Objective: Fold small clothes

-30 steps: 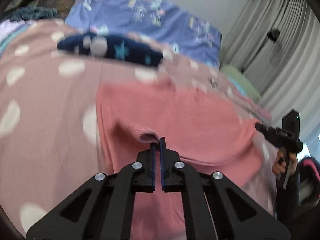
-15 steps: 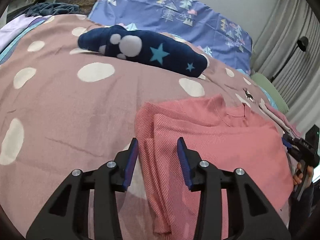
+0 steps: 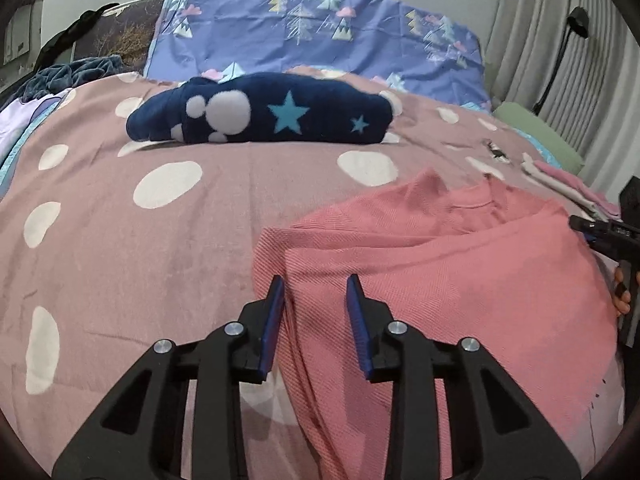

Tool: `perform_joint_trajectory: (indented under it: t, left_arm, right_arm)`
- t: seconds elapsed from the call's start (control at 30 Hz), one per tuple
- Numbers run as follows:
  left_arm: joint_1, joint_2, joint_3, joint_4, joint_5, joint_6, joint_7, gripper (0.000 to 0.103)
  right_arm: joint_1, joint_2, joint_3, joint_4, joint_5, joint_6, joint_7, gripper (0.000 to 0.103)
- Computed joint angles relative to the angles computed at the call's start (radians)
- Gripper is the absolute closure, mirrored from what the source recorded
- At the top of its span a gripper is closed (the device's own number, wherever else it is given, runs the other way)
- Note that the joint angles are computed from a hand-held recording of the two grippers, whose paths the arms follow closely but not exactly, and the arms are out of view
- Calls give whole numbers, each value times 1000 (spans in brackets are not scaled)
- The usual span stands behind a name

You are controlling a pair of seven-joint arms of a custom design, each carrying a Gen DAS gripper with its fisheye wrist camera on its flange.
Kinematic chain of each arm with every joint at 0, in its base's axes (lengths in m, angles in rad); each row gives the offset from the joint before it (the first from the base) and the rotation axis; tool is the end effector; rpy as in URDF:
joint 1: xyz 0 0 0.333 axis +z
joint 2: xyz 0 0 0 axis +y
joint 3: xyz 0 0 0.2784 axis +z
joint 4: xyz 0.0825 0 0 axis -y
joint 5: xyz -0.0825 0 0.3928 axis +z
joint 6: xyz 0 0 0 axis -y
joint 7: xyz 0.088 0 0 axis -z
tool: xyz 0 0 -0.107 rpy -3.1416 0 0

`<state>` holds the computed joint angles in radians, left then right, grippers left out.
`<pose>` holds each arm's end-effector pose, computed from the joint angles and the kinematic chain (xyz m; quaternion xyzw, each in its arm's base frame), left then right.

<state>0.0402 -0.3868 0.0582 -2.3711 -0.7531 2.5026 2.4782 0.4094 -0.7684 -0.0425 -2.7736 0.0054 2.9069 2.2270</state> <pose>0.4901 0.0544 0.4882 -0.5466 0.7466 -0.3516 0.1425 0.3694 0.1413 0.5024 -0.5355 0.7234 -0.1008 0.4239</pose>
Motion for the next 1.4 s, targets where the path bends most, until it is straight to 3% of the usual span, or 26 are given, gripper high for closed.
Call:
perform_joint_trajectory:
  t: [0.07, 0.1, 0.17, 0.47, 0.6, 0.73, 0.93, 1.0, 1.03, 1.1, 1.17, 1.2, 1.23, 1.27, 1.3, 1.4]
  left_arm:
    - [5, 20, -6, 19, 20, -16, -21, 69]
    - [5, 27, -7, 26, 20, -21, -24, 71]
    - [0, 17, -6, 19, 2, -4, -15, 98]
    - [-57, -114, 22, -38, -92, 96, 63, 99]
    - [-81, -102, 27, -10, -103, 123, 72, 99]
    - [-85, -81, 23, 0, -91, 136, 68, 99]
    - [-99, -39, 29, 29, -131, 174, 76, 99]
    - [-104, 7, 8, 51, -135, 251, 94, 98]
    - [-103, 26, -4, 57, -123, 278, 96, 98]
    - [-56, 105, -64, 78, 13, 309, -1, 96]
    - [2, 173, -110, 109, 207, 229, -151, 92]
    - [15, 183, -122, 116, 245, 211, -179, 92]
    - [-6, 165, -101, 105, 213, 230, -156, 88]
    - [-23, 147, -85, 94, 173, 244, -123, 73]
    - [-30, 128, -78, 81, 158, 253, -108, 67]
    - [-17, 50, -89, 25, 226, 245, -135, 65]
  right_arm:
    - [0, -6, -2, -5, 2, 6, 2, 76]
    - [4, -5, -4, -5, 1, 11, -3, 84]
    - [10, -3, -6, -2, -2, 14, -14, 93]
    - [-16, -48, 41, -4, -41, 65, 18, 96]
    - [-82, -27, 95, 49, -85, 1, 60, 96]
    - [-80, -18, 84, 53, -98, -14, 72, 96]
    - [-73, 45, 56, 92, -107, 57, 59, 96]
    - [-93, 107, 61, 138, -123, 68, 50, 94]
    - [-105, 136, 66, 158, -133, 60, 46, 93]
    - [-165, 212, 107, 214, -162, -25, 74, 86]
    - [-131, 256, 63, 224, -115, -89, 61, 87]
    - [-121, 240, 48, 192, -96, -50, 60, 88]
    - [-119, 215, 41, 161, -85, -22, 63, 86]
    - [-117, 189, 36, 146, -77, -25, 63, 78]
    - [-120, 168, 37, 132, -75, -26, 65, 70]
    - [-115, 74, 24, 62, -73, -22, 54, 70]
